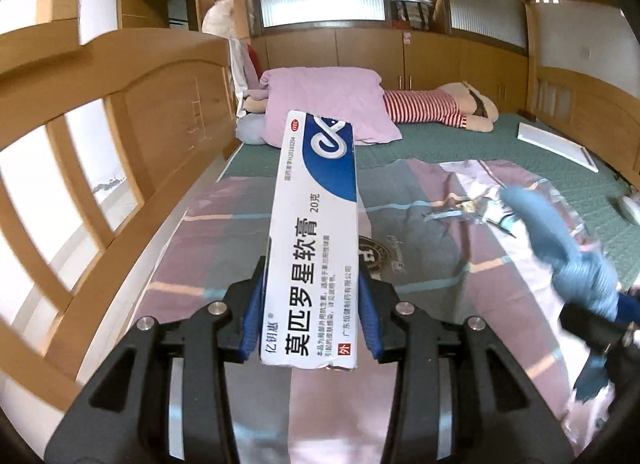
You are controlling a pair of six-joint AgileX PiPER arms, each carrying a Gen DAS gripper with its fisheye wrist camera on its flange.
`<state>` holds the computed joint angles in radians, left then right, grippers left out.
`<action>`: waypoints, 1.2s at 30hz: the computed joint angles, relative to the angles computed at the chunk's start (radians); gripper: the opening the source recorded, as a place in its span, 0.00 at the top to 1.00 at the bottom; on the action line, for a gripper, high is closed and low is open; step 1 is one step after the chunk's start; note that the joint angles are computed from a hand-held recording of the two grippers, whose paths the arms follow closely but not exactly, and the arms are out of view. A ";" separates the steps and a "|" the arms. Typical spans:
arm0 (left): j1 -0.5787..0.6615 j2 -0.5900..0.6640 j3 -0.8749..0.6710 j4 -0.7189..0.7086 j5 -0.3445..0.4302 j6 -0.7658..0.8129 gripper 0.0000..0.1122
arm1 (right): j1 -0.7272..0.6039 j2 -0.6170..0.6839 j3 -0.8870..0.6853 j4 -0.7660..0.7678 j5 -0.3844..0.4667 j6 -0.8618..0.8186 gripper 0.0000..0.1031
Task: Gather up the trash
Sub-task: 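Carry the box and cloth over the wastebasket and open both tools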
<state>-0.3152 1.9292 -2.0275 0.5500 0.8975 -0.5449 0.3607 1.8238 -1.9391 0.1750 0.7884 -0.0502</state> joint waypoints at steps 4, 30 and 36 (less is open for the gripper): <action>-0.062 -0.119 0.106 0.028 0.011 -0.027 0.63 | -0.031 -0.155 0.155 0.015 -0.046 0.005 0.73; -0.536 0.014 -0.234 -0.010 0.181 0.149 0.63 | -0.673 -0.659 0.795 0.141 0.025 -0.165 0.73; -0.547 0.205 -0.504 -0.192 0.289 0.314 0.63 | -0.726 -0.651 0.871 0.115 0.044 -0.154 0.28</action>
